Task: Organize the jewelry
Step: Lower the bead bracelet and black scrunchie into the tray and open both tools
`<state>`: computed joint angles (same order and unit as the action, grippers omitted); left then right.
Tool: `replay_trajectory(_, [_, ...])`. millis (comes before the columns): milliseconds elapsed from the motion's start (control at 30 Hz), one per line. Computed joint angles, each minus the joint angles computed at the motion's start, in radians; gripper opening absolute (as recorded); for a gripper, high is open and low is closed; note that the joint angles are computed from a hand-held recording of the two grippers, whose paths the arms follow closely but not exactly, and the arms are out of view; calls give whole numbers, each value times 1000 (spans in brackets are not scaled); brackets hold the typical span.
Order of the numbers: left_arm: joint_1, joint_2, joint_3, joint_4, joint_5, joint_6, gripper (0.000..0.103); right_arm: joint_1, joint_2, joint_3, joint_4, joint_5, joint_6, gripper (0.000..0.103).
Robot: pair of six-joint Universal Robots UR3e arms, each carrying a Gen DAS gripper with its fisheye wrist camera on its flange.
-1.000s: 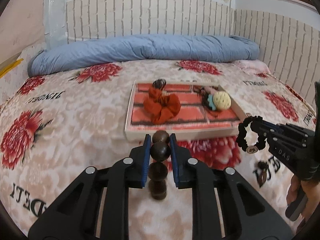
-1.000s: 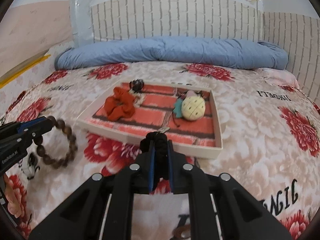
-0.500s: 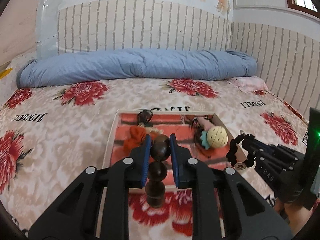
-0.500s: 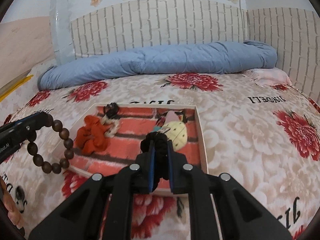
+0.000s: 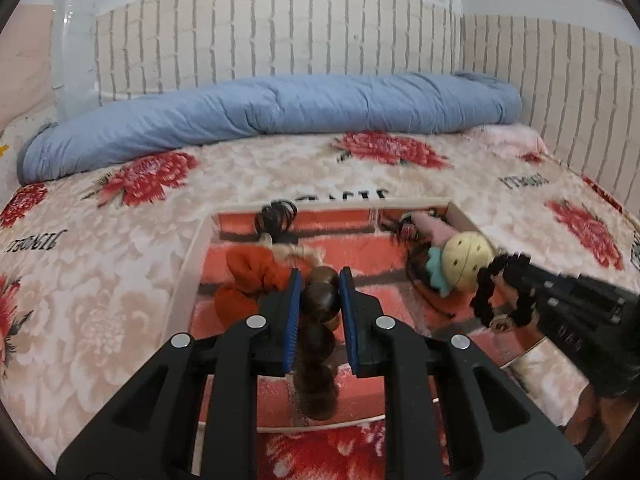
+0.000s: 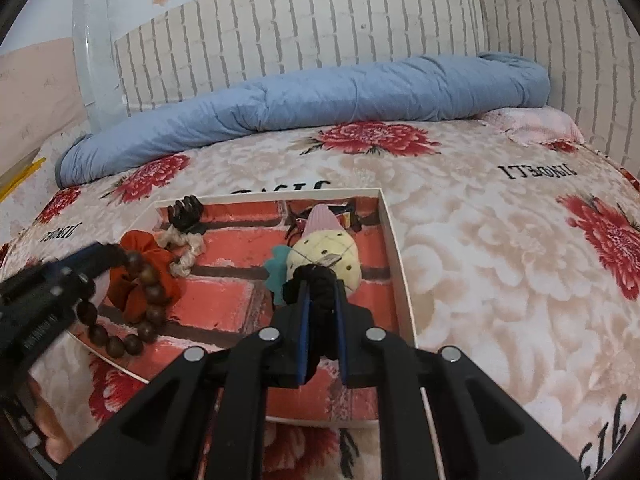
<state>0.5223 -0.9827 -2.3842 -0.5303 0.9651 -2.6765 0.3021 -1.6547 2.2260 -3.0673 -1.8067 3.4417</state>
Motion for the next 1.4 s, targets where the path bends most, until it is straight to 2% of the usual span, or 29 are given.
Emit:
replay_trajectory(133, [27,1,-15,3,-11,6,18,8,26,-9,2,-8,-14,12])
replay_trajectory(300, [6,-45,-31,82,53,-21,18,19,44,-18,7,-22,-19,12])
replay_trajectory(467, [31,-83,-6,38,41,-32,18,24,51,-25,19,-28,-14,12])
replay_trajectory(733, [-4,-142,-7,123,139,-64,19,13,59,-30,50,-27,-7,12])
replay_trajectory(1000, [-32,-191,11,145,202,-79,20,-18,56,-33,107,1,-1,12])
replay_trajectory(1100, [-60,-210,8,180,242,-86,27,-28,62,-37,128,24,-1,12])
replay_trajectory(1133, [-65,-212,8,185,250,-86,32,-31,66,-41,136,29,-1,12])
replay_trajectory(1167, [-67,-212,7,185,250,-85,39,-31,70,-42,137,31,-2,13])
replay_trajectory(1300, [-67,-209,8,170,244,-77,49,-33,72,-40,140,33,1,15])
replay_trajectory(1400, [-60,-195,7,149,235,-73,61,-35,73,-40,142,41,1,15])
